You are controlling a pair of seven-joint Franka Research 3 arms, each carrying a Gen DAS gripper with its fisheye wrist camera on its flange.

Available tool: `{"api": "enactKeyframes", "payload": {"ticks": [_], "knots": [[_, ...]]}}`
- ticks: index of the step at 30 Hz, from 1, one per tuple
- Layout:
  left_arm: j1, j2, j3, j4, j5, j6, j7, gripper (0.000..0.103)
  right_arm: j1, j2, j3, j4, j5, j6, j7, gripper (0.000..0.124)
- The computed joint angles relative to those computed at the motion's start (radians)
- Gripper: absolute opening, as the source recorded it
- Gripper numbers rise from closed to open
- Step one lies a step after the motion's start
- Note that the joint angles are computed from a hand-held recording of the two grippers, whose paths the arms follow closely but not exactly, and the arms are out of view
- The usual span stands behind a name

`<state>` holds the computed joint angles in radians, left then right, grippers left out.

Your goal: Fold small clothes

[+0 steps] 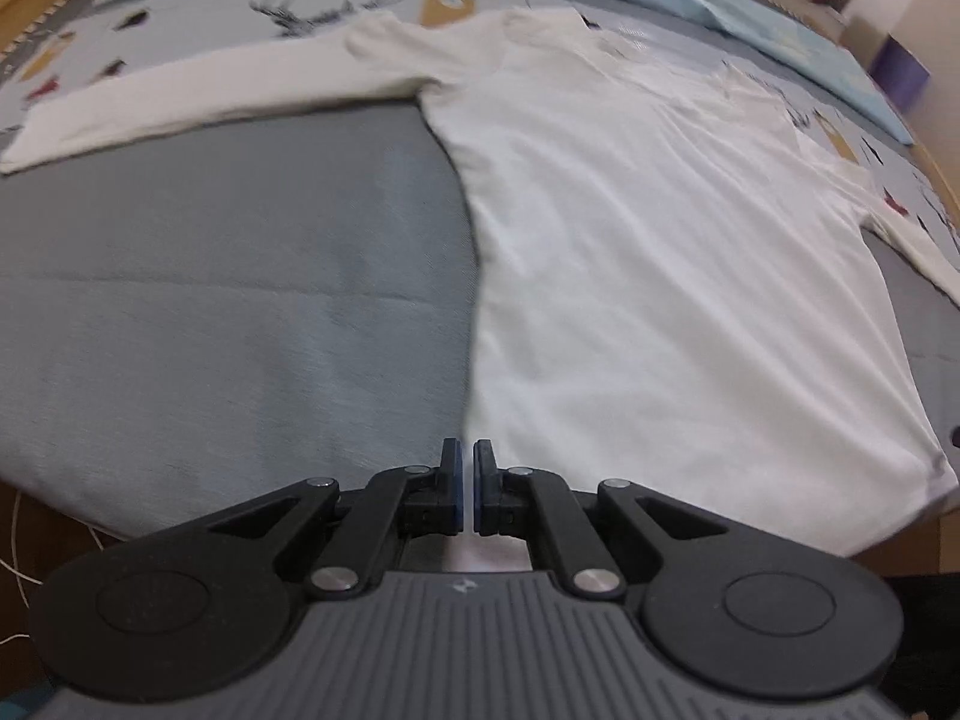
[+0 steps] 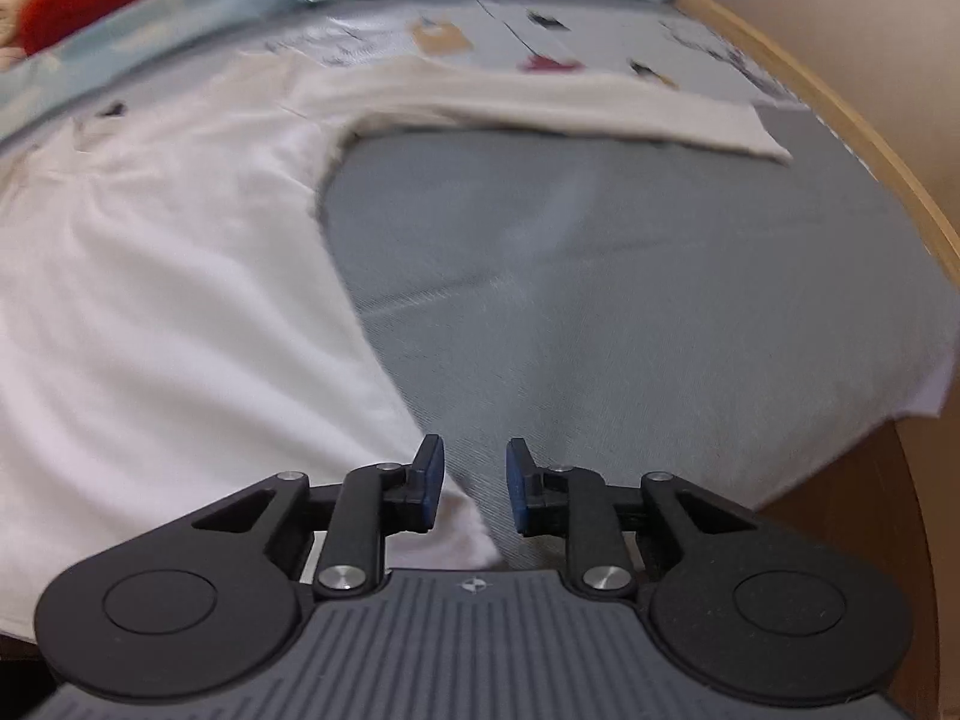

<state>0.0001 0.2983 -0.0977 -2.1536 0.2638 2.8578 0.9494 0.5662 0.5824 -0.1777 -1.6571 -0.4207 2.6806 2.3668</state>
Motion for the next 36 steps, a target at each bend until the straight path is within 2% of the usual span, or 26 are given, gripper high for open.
{"api": "enactKeyframes", "payload": {"ticks": [1, 2, 3, 4, 5, 7, 8, 9, 10, 12, 14, 16, 19, 22, 25, 28, 30, 33, 36], "knots": [[0.003, 0.012, -0.010, 0.009, -0.010, -0.020, 0.014, 0.009, -0.017, 0.004, 0.022, 0.005, 0.016, 0.001, -0.037, 0.023], [0.006, 0.030, -0.017, 0.032, -0.017, -0.072, 0.032, 0.011, -0.040, 0.011, 0.052, 0.014, 0.046, -0.024, -0.091, 0.025], [-0.020, 0.049, 0.005, 0.057, -0.023, -0.146, 0.050, 0.022, -0.056, 0.034, 0.076, 0.049, 0.079, -0.080, -0.142, 0.028], [-0.011, 0.056, -0.007, 0.063, 0.002, -0.163, 0.035, 0.023, -0.062, 0.060, 0.089, 0.089, 0.104, -0.150, -0.180, 0.029], [-0.018, 0.056, -0.001, 0.069, 0.014, -0.168, 0.027, 0.023, -0.052, 0.079, 0.081, 0.114, 0.104, -0.189, -0.189, 0.029], [-0.039, 0.043, 0.018, 0.059, 0.058, -0.135, -0.009, 0.023, -0.017, 0.071, 0.041, 0.095, 0.061, -0.150, -0.144, 0.029], [-0.042, 0.036, 0.021, 0.051, 0.071, -0.111, -0.020, 0.023, -0.017, 0.064, 0.038, 0.081, 0.059, -0.118, -0.131, 0.029], [-0.031, 0.035, 0.009, 0.046, 0.062, -0.085, -0.004, 0.023, -0.024, 0.065, 0.044, 0.084, 0.071, -0.121, -0.136, 0.030], [-0.021, 0.044, -0.005, 0.054, 0.046, -0.096, 0.020, 0.025, -0.027, 0.076, 0.049, 0.106, 0.083, -0.161, -0.146, 0.030], [-0.032, 0.073, -0.006, 0.096, 0.046, -0.187, 0.034, 0.029, -0.027, 0.097, 0.056, 0.137, 0.096, -0.223, -0.156, 0.032], [-0.065, 0.065, 0.031, 0.095, 0.098, -0.158, -0.044, 0.030, -0.012, 0.086, 0.041, 0.118, 0.070, -0.194, -0.135, 0.032], [-0.103, 0.036, 0.088, 0.062, 0.198, -0.070, -0.171, 0.031, 0.007, 0.056, 0.014, 0.073, 0.031, -0.102, -0.078, 0.032], [-0.142, 0.020, 0.149, 0.061, 0.341, 0.001, -0.343, 0.041, 0.065, 0.016, -0.064, 0.012, -0.071, 0.035, 0.045, 0.033], [-0.146, 0.023, 0.158, 0.084, 0.417, 0.007, -0.433, 0.045, 0.129, -0.004, -0.157, -0.015, -0.195, 0.130, 0.181, 0.034], [-0.164, 0.020, 0.174, 0.108, 0.522, 0.005, -0.533, 0.049, 0.144, 0.009, -0.194, 0.016, -0.263, 0.158, 0.243, 0.034], [-0.197, 0.015, 0.200, 0.140, 0.683, -0.022, -0.659, 0.053, 0.153, 0.014, -0.205, 0.048, -0.303, 0.166, 0.299, 0.035], [-0.207, 0.025, 0.202, 0.176, 0.766, -0.048, -0.718, 0.055, 0.124, 0.026, -0.172, 0.085, -0.287, 0.187, 0.287, 0.035], [-0.189, 0.035, 0.185, 0.204, 0.833, -0.036, -0.786, 0.059, 0.114, 0.080, -0.157, 0.179, -0.267, 0.195, 0.259, 0.035], [-0.159, 0.048, 0.158, 0.234, 0.840, -0.037, -0.812, 0.059, 0.094, 0.147, -0.125, 0.294, -0.203, 0.205, 0.199, 0.034]]}}
